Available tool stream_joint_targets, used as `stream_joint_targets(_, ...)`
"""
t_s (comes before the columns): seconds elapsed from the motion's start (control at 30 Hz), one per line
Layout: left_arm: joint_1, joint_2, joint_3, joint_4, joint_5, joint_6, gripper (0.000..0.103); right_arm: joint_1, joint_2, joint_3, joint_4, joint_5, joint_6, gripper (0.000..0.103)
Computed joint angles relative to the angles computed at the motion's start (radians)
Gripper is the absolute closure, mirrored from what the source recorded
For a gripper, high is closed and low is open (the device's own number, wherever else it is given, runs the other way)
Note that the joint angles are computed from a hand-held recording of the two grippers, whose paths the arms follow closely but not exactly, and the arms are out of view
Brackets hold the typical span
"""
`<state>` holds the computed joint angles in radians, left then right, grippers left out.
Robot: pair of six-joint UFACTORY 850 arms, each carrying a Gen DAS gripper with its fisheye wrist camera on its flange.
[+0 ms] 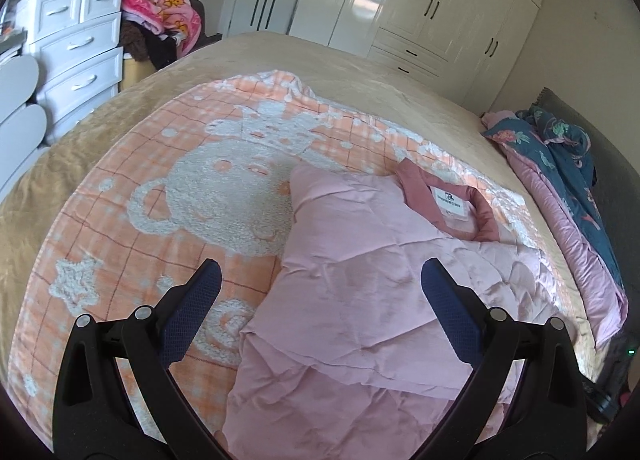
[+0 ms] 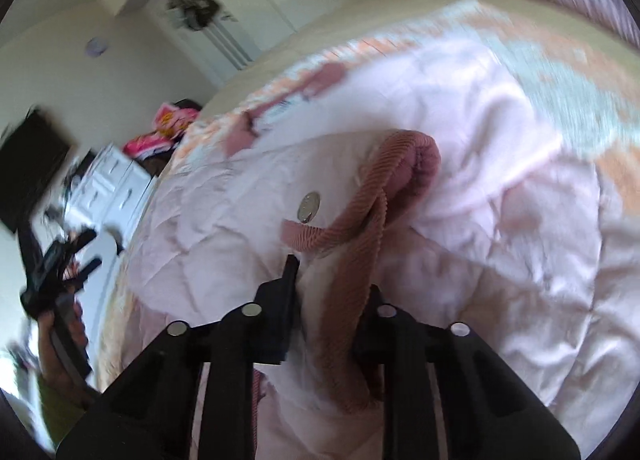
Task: Fold large clothes
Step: 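Lay the held sleeve across the jacket front and open the right tool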
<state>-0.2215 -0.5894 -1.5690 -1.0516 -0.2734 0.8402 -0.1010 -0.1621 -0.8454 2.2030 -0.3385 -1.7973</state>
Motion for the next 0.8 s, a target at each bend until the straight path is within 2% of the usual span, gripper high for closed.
stream_joint_targets(0.1,-0.003,-0.007,-0.008,-0.008,-0.011,0.008,0.009,0.013,0.052,-0.007,0.081,0.012,-0.163,0.087)
stream_joint_targets(0.2,-0.010,-0.011,-0.011,-0.018,-0.013,0.023,0.009,0.020,0.075,-0.073,0.008,0.073,-0.211,0.087)
stream_joint_targets(0.37,-0.031,-0.019,-0.026,0.012,-0.014,0.018,0.009,0.002,0.027,-0.208,-0.231,0.152,-0.096,0.087)
stream_joint_targets(0.5,-0.044,-0.030,-0.044,0.009,-0.016,0.030,0.009,-0.022,-0.031,-0.252,-0.386,0.170,0.041,0.087)
stream_joint_targets(0.67,-0.056,-0.047,-0.064,0.032,-0.027,0.027,0.009,-0.019,-0.105,-0.298,-0.528,0.209,0.212,0.087)
stream_joint_targets(0.8,-0.063,-0.066,-0.083,0.063,-0.040,0.002,0.009,-0.027,-0.142,-0.305,-0.603,0.207,0.319,0.087)
